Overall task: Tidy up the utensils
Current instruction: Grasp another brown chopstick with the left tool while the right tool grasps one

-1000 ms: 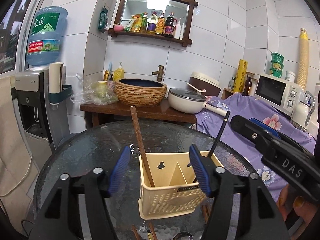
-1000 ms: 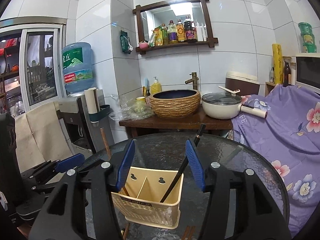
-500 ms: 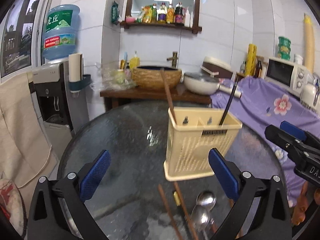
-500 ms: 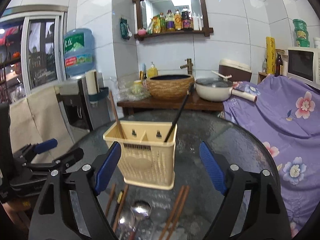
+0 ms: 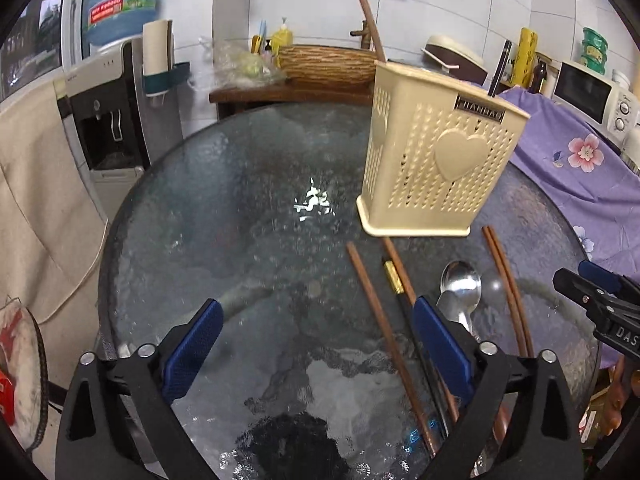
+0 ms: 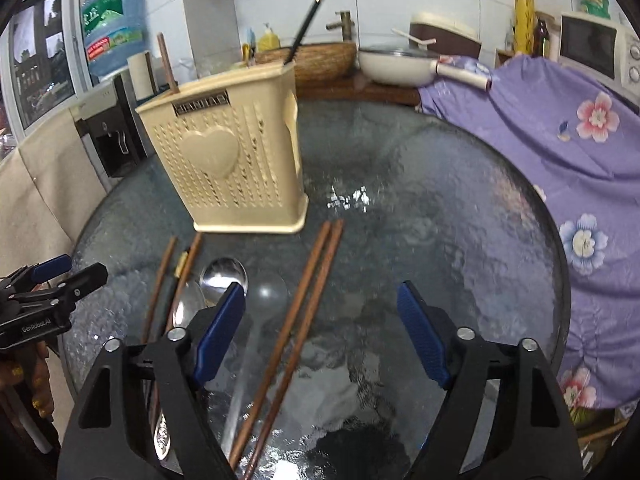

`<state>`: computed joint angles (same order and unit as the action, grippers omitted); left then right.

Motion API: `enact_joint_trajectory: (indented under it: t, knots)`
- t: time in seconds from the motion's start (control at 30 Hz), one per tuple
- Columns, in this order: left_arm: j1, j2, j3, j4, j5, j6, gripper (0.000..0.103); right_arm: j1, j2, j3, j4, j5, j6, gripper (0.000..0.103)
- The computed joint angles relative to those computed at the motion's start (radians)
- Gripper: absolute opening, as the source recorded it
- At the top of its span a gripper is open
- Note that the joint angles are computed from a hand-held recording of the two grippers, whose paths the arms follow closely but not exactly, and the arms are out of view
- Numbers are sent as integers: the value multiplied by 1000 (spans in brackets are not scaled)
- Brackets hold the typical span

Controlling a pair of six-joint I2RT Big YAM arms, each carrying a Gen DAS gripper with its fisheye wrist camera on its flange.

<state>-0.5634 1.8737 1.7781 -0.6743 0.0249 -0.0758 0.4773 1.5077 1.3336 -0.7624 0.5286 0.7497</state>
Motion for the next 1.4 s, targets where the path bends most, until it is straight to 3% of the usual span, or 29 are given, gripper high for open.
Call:
enact_joint_trajectory:
  t: [0.37,0.8,1.17,1.4]
  knots:
    - [-15,59,52,-101,39,33,55,-20,62,13,-32,-94,41,47]
    - [-28,102,113,-148,58,32,52,-26,100,54,-83,-131,52,36]
    - [-37,143,173,-181,30,35,46,-40,158,141,-171,-118,44,31]
    - [-51,187,245,-217,-27,54,42,-59,201,201,-211,-116,19,29]
